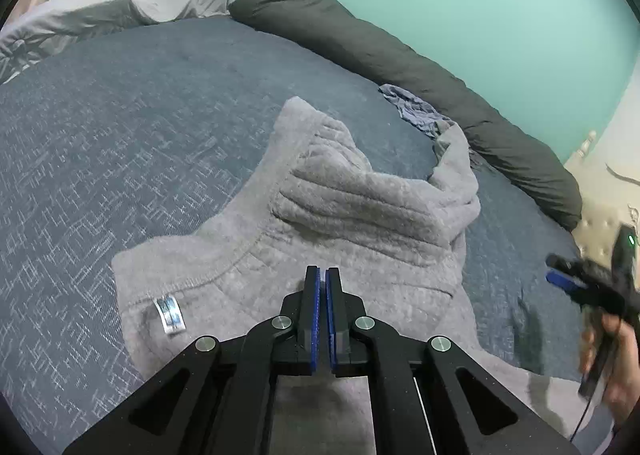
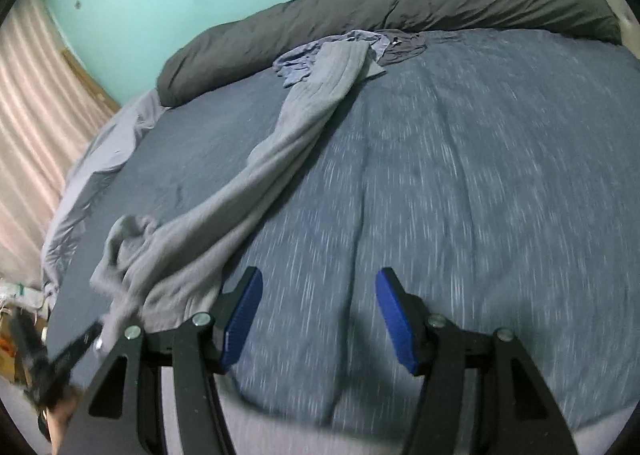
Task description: Fold clothes
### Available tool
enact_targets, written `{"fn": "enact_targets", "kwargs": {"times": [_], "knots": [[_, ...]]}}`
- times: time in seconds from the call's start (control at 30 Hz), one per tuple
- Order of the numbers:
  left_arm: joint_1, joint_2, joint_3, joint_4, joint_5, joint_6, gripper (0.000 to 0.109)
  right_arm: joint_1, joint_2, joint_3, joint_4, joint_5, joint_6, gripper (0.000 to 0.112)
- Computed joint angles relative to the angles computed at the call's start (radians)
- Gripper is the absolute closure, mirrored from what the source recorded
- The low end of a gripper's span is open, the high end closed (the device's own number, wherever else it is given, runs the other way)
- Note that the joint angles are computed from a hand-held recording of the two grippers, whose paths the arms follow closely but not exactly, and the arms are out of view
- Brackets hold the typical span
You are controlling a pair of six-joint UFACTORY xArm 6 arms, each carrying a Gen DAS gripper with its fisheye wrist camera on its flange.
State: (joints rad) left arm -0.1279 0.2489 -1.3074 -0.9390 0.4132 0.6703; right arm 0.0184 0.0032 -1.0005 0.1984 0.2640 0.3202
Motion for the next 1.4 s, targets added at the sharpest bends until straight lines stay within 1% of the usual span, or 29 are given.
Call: {"fn": "enact_targets", "kwargs": {"times": [0.1,0.17,0.23,0.43,0.63,0.7,0.73,0.77,0.8,0.83,0.9,0.97,1.07,1.13,1.3,1.37,1.4], "knots": [[0.005,0.012,-0.012,0.007,0.006,-0.014,0.106,-0.021,0.120,-0.154,0.041,0.076,-0.024,0.052],[0.009,0.021,-0.021,0.013,0.012,-0.030,0.106,-0.032,0.194,-0.244,0.110,0.115,-0.050,0.052],[0.008,0.035,-0.034,0.018,0.015,-0.042,0.106,-0.037,0.253,-0.316,0.147,0.141,-0.054,0.052],[0.012,0.058,-0.051,0.052,0.014,-0.062,0.106,-0.034,0.437,-0.554,0.184,0.204,-0.077,0.052],[0.015,0.076,-0.065,0.076,0.028,-0.092,0.106,-0.018,0.558,-0.710,0.246,0.234,-0.113,0.052],[0.014,0.080,-0.069,0.081,0.028,-0.101,0.106,-0.011,0.577,-0.737,0.217,0.236,-0.104,0.052],[0.013,0.081,-0.071,0.085,0.029,-0.104,0.106,-0.007,0.582,-0.744,0.209,0.236,-0.111,0.058],[0.012,0.082,-0.072,0.089,0.029,-0.108,0.106,-0.004,0.584,-0.748,0.212,0.235,-0.131,0.067],[0.012,0.082,-0.073,0.091,0.030,-0.110,0.106,0.000,0.584,-0.751,0.208,0.235,-0.146,0.087],[0.012,0.082,-0.073,0.093,0.032,-0.111,0.106,0.004,0.578,-0.748,0.175,0.237,-0.142,0.097],[0.013,0.081,-0.072,0.095,0.033,-0.114,0.106,0.012,0.553,-0.723,0.146,0.230,-0.164,0.105],[0.013,0.080,-0.070,0.100,0.033,-0.115,0.106,0.019,0.499,-0.658,0.127,0.192,-0.186,0.106],[0.014,0.079,-0.071,0.102,0.036,-0.121,0.106,0.025,0.407,-0.548,0.145,0.137,-0.223,0.106],[0.015,0.080,-0.074,0.100,0.039,-0.124,0.106,0.030,0.330,-0.465,0.161,0.122,-0.259,0.106],[0.018,0.082,-0.079,0.109,0.040,-0.135,0.103,0.053,0.147,-0.285,0.143,0.146,-0.294,0.106],[0.018,0.083,-0.079,0.117,0.038,-0.144,0.099,0.066,0.088,-0.224,0.147,0.179,-0.305,0.106],[0.017,0.084,-0.079,0.122,0.036,-0.149,0.096,0.073,0.064,-0.198,0.155,0.196,-0.312,0.106]]}}
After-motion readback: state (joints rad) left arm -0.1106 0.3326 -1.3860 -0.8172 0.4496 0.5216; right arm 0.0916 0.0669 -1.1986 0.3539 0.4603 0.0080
